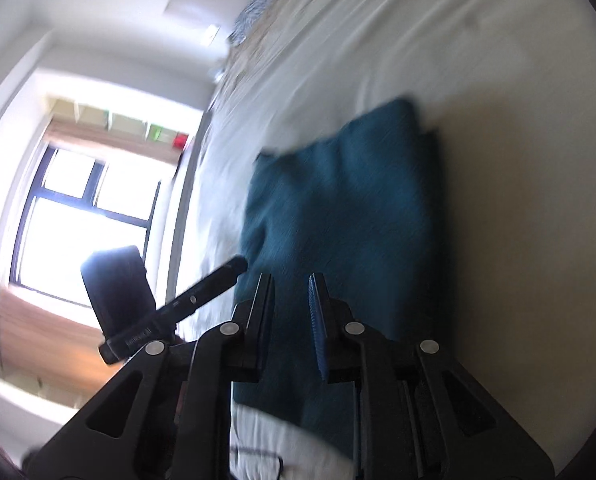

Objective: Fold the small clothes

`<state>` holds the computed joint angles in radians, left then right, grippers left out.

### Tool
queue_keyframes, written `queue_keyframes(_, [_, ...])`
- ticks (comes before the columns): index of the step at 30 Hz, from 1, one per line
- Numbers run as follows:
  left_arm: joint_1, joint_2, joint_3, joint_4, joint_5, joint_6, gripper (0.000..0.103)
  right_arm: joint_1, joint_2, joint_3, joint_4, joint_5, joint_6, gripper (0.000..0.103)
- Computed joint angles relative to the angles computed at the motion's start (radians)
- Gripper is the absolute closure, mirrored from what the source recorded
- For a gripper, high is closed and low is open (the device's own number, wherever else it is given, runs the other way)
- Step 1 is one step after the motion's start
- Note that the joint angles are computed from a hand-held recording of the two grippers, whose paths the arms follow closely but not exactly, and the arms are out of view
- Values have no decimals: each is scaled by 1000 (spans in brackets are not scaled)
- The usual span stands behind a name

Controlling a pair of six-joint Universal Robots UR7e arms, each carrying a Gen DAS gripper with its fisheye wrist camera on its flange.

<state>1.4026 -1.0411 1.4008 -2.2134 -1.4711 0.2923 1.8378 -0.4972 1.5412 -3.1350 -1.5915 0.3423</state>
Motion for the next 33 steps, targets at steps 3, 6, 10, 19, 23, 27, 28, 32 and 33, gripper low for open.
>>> queue_keyframes(3, [8, 15, 10, 3, 17, 11, 56, -7, 14, 12, 41, -36, 18, 86])
queue_keyframes(6, [2, 27, -3, 15, 33, 15, 56, -76, 9, 99, -110, 77, 61, 91])
queue_keyframes(10, [-18, -5, 28, -4, 67, 6, 56, -58, -56, 199, -205, 1, 91, 87])
queue_keyframes(19, [-71, -76, 204, -150, 230, 90, 55, -5, -114, 316, -193, 4, 40, 85])
queue_keyframes(23, [-79, -78, 221, -173, 257, 116, 52, -54, -119, 387, -271, 30, 111, 85])
queue_keyframes(27, [-79, -72, 224, -192, 257, 123, 51, -15, -169, 416, -291, -54, 94, 82])
queue_keyframes(28, [-79, -71, 225, -195, 255, 122, 50, -2, -176, 410, -287, -74, 93, 79])
queue_keyframes(32, [-78, -78, 228, -198, 247, 123, 48, 24, -169, 381, -330, -170, 92, 36])
queue_keyframes(33, [-77, -86, 229, -197, 238, 117, 48, 26, -169, 372, -335, -181, 88, 36])
